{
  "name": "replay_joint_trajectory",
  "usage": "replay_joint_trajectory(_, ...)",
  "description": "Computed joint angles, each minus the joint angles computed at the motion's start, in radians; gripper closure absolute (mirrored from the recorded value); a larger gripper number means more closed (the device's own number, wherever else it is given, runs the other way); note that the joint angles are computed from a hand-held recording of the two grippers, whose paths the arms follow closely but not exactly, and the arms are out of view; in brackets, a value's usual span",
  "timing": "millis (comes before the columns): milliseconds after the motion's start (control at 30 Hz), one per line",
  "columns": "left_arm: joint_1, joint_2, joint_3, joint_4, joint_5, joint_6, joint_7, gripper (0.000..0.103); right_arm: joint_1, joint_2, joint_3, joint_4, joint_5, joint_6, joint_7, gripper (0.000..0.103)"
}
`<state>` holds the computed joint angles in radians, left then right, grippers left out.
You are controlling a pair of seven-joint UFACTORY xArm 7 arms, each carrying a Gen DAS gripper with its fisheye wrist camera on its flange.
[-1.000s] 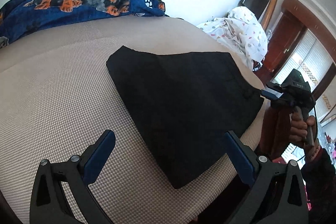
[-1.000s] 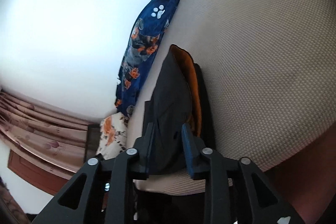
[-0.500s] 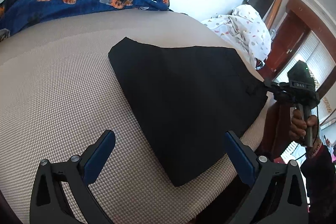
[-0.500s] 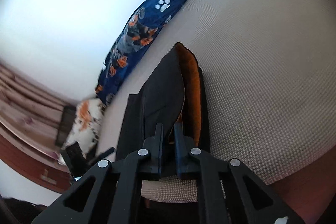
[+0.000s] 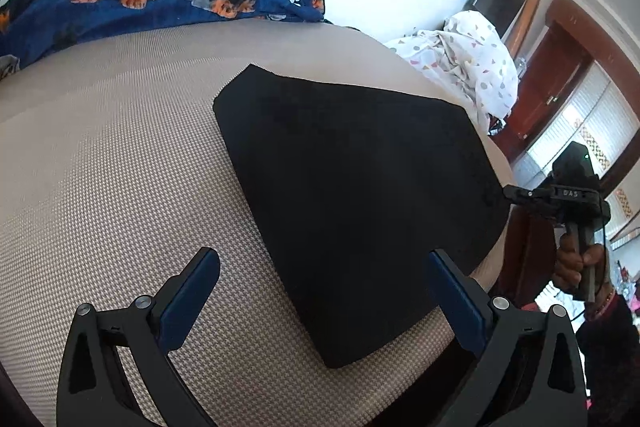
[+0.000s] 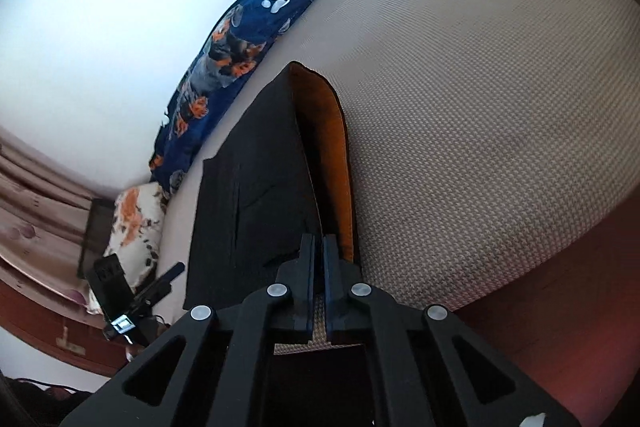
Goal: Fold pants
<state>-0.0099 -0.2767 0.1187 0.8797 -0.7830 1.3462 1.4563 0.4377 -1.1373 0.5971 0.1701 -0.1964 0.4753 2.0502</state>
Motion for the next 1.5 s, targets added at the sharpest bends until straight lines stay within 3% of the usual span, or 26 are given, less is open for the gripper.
replay_joint_trajectory(233,0.003,0.035,-0.003,0.027,-0.018,0.022,-0.030,0.002,-0.008,0.020,-0.025,0.037,-0.007,0.041,-0.049,0.093)
replay_joint_trajectory(333,0.006,0.048,-0.007,0.038,-0.020,0.031,-0.030,0.002,-0.022,0.049,-0.039,0.081,-0.010,0.115,-0.095,0.082)
replay_joint_trajectory(433,0.008,0.086,-0.015,0.072,-0.010,0.065,-0.049,0.002,-0.033,0.085,-0.077,0.096,-0.009,0.128,-0.158,0.076)
replay_joint_trajectory(667,0.011,0.182,-0.052,0.147,0.000,0.122,-0.073,0.002,-0.076,0.217,-0.200,0.064,0.020,-0.086,-0.327,0.067)
replay_joint_trajectory(833,0.029,0.317,-0.084,0.275,0.022,0.319,-0.062,0.001,-0.052,0.309,-0.288,0.054,0.074,-0.213,-0.485,0.057)
replay_joint_trajectory(1000,0.045,0.432,-0.132,0.406,0.035,0.454,-0.101,0.001,0.048,0.356,-0.427,0.041,0.146,-0.295,-0.679,0.053)
replay_joint_trajectory(1200,0.036,0.442,-0.166,0.427,0.059,0.449,-0.090,0.001,0.162,0.443,-0.582,0.026,0.245,-0.467,-0.846,0.053)
replay_joint_trajectory(1300,0.034,0.428,-0.166,0.407,0.042,0.424,-0.103,0.002,0.163,0.478,-0.587,0.033,0.281,-0.509,-0.881,0.054)
replay_joint_trajectory(1367,0.051,0.385,-0.181,0.357,0.035,0.363,-0.101,0.014,0.108,0.473,-0.521,0.038,0.300,-0.481,-0.875,0.066)
replay_joint_trajectory(1400,0.030,0.337,-0.155,0.305,0.041,0.283,-0.078,0.047,0.079,0.473,-0.486,0.042,0.305,-0.472,-0.869,0.067)
replay_joint_trajectory(1433,0.007,0.315,-0.139,0.280,0.049,0.223,-0.073,0.069,0.056,0.476,-0.455,0.041,0.312,-0.482,-0.859,0.069)
replay_joint_trajectory(1500,0.019,0.313,-0.141,0.272,0.039,0.211,-0.121,0.073,0.018,0.473,-0.402,0.039,0.320,-0.489,-0.835,0.071)
